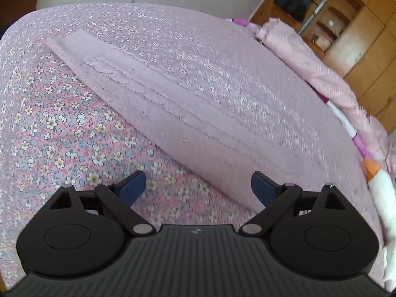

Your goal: Fold small clothes

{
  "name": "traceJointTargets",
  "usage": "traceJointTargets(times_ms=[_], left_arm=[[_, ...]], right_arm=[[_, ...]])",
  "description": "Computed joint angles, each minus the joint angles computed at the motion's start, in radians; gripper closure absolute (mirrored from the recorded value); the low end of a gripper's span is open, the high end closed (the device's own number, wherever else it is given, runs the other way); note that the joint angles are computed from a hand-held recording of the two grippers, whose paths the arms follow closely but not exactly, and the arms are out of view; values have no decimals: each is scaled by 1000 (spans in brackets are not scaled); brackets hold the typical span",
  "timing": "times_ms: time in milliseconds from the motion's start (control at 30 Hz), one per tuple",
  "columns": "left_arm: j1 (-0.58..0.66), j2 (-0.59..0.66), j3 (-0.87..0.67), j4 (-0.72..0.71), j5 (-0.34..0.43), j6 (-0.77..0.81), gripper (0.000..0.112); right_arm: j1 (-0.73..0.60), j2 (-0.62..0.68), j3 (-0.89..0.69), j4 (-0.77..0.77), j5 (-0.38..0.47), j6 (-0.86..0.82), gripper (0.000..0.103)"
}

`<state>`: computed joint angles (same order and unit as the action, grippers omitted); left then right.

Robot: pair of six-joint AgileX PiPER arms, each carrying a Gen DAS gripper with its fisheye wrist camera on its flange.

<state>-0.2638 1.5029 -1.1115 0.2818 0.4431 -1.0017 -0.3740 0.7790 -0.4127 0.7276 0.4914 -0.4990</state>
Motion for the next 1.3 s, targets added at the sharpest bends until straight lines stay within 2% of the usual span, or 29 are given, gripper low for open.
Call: traceJointTargets(times_ms=[167,567,800,1033,1133,1167,1233,1300], left_arm=[[7,35,-9,113,-41,-108,15],[50,193,-161,229,-75,-168,16],[31,229,-205,300,-41,-189,16],[29,237,-220,285,-20,-175,16],[24,234,-211,326,-28,-227,17],[21,231,-205,356,-30,-254,23],[7,225,-195,444,-11,-332,42],[7,222,-188,471,-2,-349,78]], right_arm=[[2,28,-2,-2,-6,-5,28],[3,66,-7,-19,-25,14,28],[-10,76,-4,-2,-26,-2,28],[-32,81,-1,11,-20,-15,28],[-18,81,-2,-4,-32,12,28],[-13,81,-2,-7,-35,19,28],[-6,80,-2,-14,-40,31,28],[-6,77,-2,-22,-40,38,28]])
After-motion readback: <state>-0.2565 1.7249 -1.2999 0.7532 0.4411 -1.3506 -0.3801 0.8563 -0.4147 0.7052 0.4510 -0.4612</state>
